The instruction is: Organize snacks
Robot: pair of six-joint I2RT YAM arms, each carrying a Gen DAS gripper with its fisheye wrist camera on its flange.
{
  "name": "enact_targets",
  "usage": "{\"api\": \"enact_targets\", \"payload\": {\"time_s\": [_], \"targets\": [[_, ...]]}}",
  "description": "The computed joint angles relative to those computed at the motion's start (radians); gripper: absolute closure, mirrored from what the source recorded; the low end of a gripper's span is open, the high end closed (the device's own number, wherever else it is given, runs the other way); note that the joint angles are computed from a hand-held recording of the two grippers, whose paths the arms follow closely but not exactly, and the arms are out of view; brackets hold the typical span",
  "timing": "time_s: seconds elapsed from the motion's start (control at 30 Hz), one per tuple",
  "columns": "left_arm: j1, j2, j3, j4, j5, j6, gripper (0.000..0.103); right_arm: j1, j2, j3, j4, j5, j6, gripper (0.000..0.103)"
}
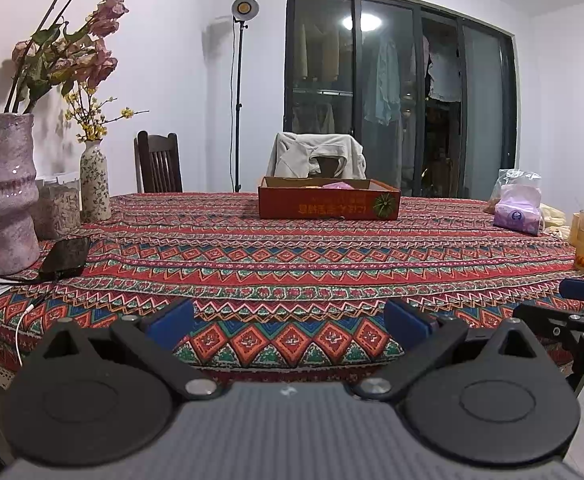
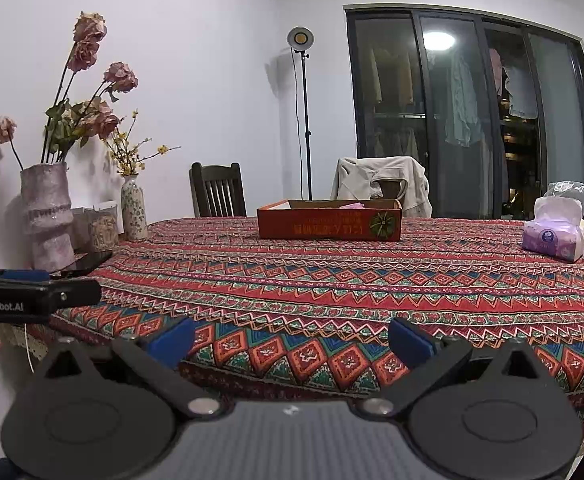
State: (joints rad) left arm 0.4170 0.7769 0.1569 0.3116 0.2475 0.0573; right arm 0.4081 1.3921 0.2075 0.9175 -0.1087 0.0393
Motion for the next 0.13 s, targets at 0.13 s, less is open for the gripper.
{"api": "enact_targets", "payload": {"time_s": [0.13], "targets": [[0.011,0.006,-0.018,0.040,0.024,-0.020,0.000,0.001,0.005,0.008,-0.009,0.001,0.001,0.000]]}}
